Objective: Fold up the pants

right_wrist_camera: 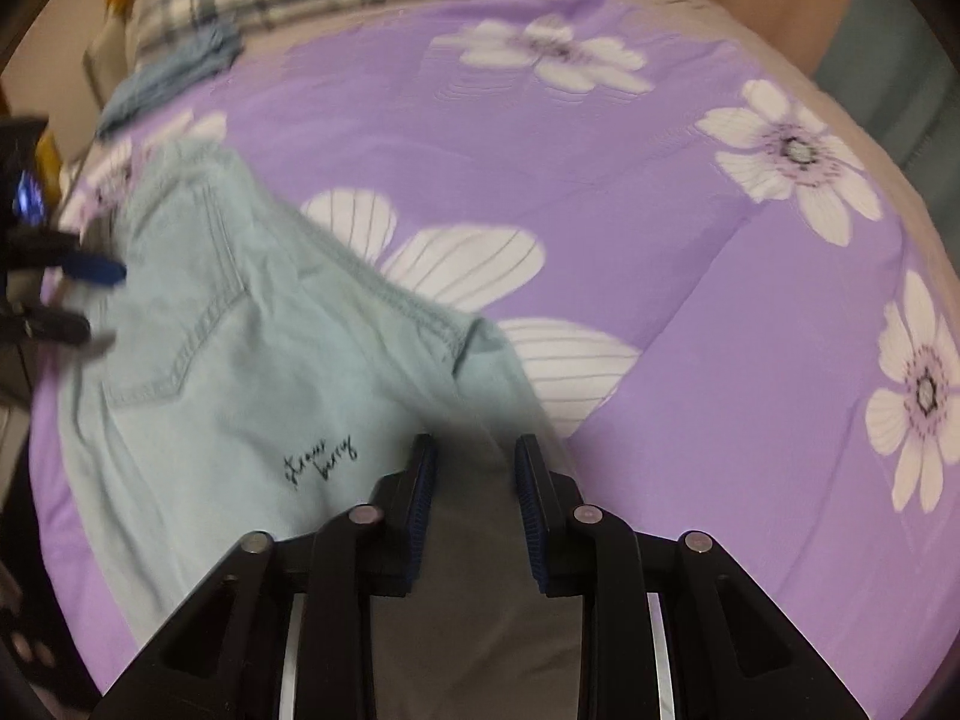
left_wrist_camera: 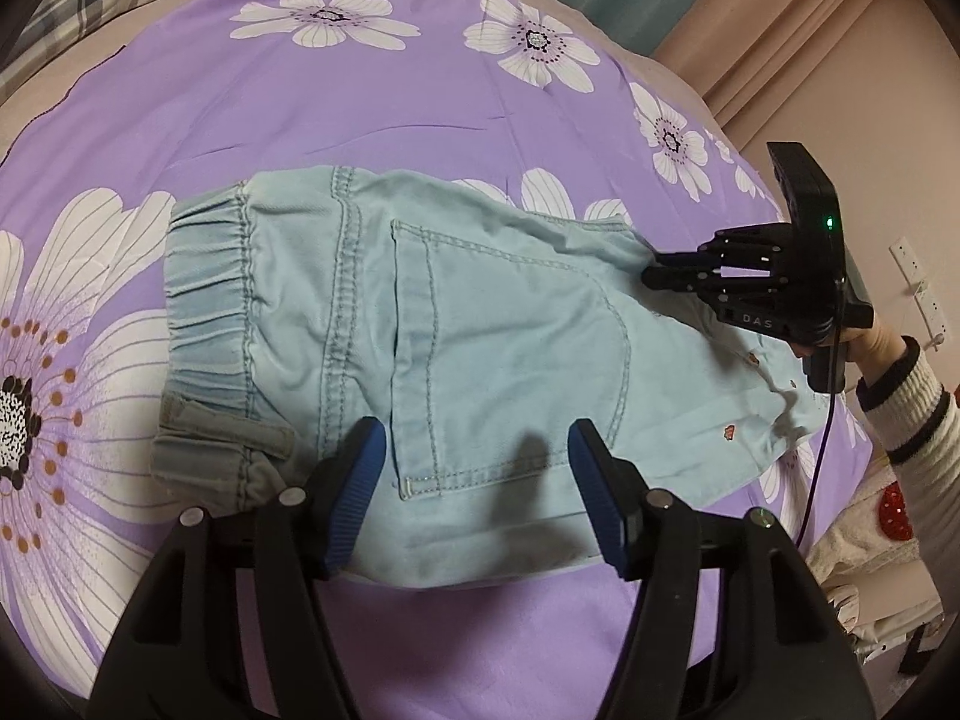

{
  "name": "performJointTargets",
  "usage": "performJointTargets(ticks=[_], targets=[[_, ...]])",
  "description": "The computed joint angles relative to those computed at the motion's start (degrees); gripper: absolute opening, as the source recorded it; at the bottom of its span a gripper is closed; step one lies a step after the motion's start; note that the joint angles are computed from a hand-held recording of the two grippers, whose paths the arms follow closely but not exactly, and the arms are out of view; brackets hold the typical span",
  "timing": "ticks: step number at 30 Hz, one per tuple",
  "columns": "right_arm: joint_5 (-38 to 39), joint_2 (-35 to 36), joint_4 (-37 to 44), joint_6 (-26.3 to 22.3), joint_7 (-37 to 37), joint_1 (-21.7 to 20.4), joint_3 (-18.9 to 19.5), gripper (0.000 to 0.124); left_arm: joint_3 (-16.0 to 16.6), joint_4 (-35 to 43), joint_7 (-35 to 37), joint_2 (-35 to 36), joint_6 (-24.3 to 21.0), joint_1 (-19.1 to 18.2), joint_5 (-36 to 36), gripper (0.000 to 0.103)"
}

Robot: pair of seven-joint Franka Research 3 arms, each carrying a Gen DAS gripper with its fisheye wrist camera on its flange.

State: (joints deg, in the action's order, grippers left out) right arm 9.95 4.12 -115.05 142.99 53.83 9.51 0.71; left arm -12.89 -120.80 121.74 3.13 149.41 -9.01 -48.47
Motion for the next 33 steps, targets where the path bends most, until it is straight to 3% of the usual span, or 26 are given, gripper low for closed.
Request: performJointTargets(ticks=[1, 3, 6, 9, 12, 16, 20, 23, 29, 31, 33], targets=[[-0.8, 0.1, 0.3, -0.8, -0.8, 0.1, 0.1, 0.008, 0.1, 0.3, -0.3, 0.2, -0.2, 0.1, 0.2, 0.063], [-3.4, -0.3, -0.5, 0.7, -0.5, 0.7, 0.2, 0.004, 0.0, 0.6, -1.2, 0.3, -0.3, 0.0, 0.9, 0.063], [-5.9, -0.6, -1.3, 6.2, 3.6, 0.8, -0.2, 0.003, -0.1, 1.0, -3.1, 0.8, 0.5, -0.2, 3.4, 0.063], [-7.2, 1.5, 1.4, 3.5, 6.4, 0.9, -0.4, 0.003, -0.4, 0.9, -3.3, 0.9, 1.0, -0.1, 4.1, 0.063], [-13.3, 2.8, 1.6, 4.4, 12.6, 1.9, -1.0, 0.005, -0.5, 0.8, -2.6, 0.8, 0.7, 0.3, 3.0, 0.063], [-5.9, -1.3, -2.9, 9.5, 16.5, 0.7, -0.8, 0.019, -0.4, 0.5, -2.5, 0.5, 0.5, 0.4, 2.7, 0.063], [4.3, -11.1, -14.7, 18.4, 17.2, 0.2, -0.6, 0.022, -0.3, -0.1, -4.6, 0.1, 1.2, -0.1, 6.7, 0.063], [13.1, -17.6, -22.6, 19.1, 13.2, 2.4, -1.2, 0.021, -0.3, -1.8, -7.0, -1.0, 3.0, -0.9, 12.0, 0.063], [13.5, -24.2, -33.6, 19.3, 15.9, 3.8, 1.1, 0.022, 0.5, -5.1, -7.5, -3.4, 4.3, -1.7, 14.2, 0.063], [16.7, -26.7, -36.6, 22.0, 15.1, 6.2, -0.5, 0.021, 0.8, -6.0, -8.5, -4.3, 4.5, -2.1, 15.3, 0.063], [19.8, -28.9, -37.4, 20.3, 14.0, 8.0, -3.0, 0.021, 1.1, -6.7, -11.0, -5.4, 4.5, -2.4, 18.5, 0.063]])
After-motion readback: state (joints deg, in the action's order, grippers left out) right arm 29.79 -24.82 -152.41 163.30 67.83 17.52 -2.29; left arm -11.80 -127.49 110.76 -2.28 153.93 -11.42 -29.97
